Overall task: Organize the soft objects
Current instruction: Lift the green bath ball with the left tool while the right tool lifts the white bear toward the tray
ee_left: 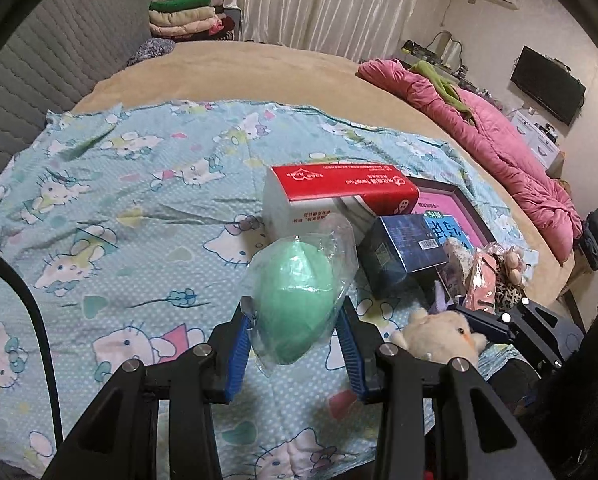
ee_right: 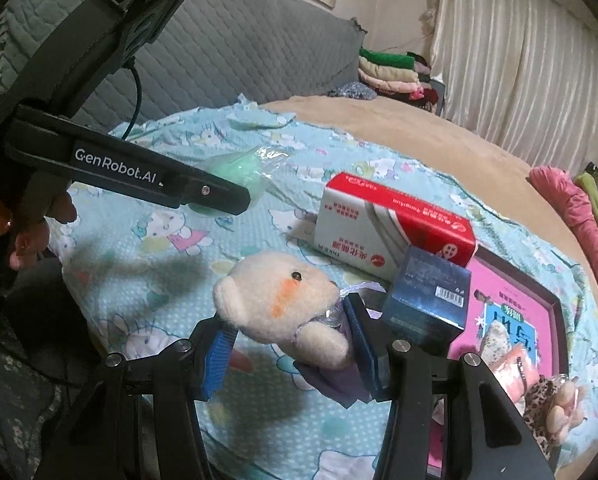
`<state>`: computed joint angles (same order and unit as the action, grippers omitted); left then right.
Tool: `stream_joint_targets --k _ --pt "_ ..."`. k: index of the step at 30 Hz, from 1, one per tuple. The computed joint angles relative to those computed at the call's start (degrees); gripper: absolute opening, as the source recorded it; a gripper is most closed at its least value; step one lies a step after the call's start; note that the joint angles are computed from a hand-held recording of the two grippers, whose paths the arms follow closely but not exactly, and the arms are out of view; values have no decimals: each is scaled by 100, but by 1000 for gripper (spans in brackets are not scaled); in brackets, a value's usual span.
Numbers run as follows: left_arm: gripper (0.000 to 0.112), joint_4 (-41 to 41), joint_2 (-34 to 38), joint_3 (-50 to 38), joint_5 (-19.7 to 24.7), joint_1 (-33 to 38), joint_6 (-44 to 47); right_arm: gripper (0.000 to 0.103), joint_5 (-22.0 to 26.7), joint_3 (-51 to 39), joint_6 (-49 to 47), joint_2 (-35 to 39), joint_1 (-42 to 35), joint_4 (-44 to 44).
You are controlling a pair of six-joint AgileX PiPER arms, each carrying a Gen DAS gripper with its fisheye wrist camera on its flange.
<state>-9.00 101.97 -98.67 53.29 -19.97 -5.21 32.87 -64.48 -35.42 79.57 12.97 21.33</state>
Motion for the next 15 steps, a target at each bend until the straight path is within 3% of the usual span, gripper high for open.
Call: stream_joint_targets --k 15 --pt "41 534 47 -844 517 -441 -298 54 -53 3 -199 -504 -555 519"
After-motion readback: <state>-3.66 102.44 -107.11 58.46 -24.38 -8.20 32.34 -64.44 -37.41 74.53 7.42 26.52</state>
